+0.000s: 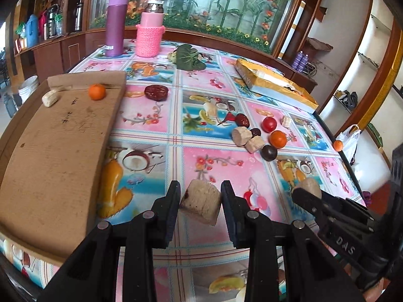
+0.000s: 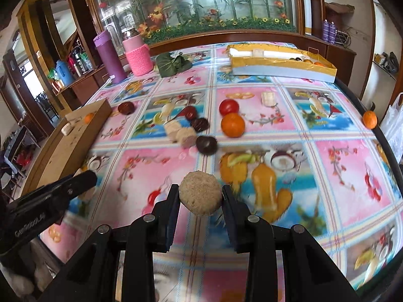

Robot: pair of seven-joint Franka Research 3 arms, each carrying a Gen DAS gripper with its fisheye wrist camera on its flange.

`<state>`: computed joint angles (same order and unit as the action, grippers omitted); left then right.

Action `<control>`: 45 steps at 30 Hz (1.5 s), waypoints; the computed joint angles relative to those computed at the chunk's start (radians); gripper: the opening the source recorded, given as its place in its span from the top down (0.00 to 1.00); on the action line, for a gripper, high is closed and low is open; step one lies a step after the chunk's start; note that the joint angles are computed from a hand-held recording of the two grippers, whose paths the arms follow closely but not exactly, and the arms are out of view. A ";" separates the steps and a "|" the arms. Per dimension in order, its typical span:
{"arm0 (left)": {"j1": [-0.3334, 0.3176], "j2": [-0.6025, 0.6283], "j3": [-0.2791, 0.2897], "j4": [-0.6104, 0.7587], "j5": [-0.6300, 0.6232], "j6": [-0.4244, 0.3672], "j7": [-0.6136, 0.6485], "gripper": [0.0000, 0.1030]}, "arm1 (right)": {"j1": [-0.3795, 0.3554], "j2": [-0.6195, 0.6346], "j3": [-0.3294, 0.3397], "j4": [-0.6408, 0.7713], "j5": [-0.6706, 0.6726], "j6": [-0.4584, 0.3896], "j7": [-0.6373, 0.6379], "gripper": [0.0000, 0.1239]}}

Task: Organize fruits
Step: 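Carry both cakes into the cardboard box and open both tools to release them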

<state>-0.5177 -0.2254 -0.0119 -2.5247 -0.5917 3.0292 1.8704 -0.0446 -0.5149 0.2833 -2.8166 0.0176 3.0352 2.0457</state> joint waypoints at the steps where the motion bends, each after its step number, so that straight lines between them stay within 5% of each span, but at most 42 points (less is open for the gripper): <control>1: 0.030 -0.007 -0.026 -0.014 0.038 0.008 -0.036 0.69 | -0.003 -0.013 0.015 -0.007 -0.002 -0.006 0.010 0.71; 5: 0.125 -0.038 -0.097 -0.055 0.206 0.036 -0.191 0.69 | -0.020 -0.058 0.074 -0.018 -0.034 -0.031 0.046 0.71; 13: 0.348 -0.168 -0.244 -0.125 0.486 0.096 -0.402 0.69 | 0.011 -0.127 0.089 0.002 -0.077 -0.054 0.058 0.71; 18: 0.458 -0.236 -0.286 -0.112 0.605 0.105 -0.457 0.69 | 0.023 -0.128 0.099 0.073 -0.104 -0.056 0.032 0.71; 21: 0.474 -0.233 -0.251 -0.079 0.657 0.096 -0.461 0.69 | 0.031 -0.093 0.101 0.132 -0.115 -0.051 0.011 0.71; 29: 0.668 -0.091 -0.290 0.082 0.869 0.036 -0.539 0.69 | -0.017 0.143 0.176 0.364 -0.209 -0.063 0.034 0.71; 37: 0.636 0.119 -0.170 0.269 0.968 -0.061 -0.568 0.69 | 0.019 0.493 0.190 0.679 -0.432 -0.180 0.181 0.71; 41: 0.585 0.218 -0.103 0.360 0.882 -0.120 -0.500 0.69 | 0.079 0.638 0.152 0.810 -0.484 -0.229 0.210 0.71; 45: 0.576 0.302 -0.095 0.439 0.762 -0.185 -0.411 0.69 | 0.133 0.756 0.116 0.926 -0.426 -0.283 0.172 0.71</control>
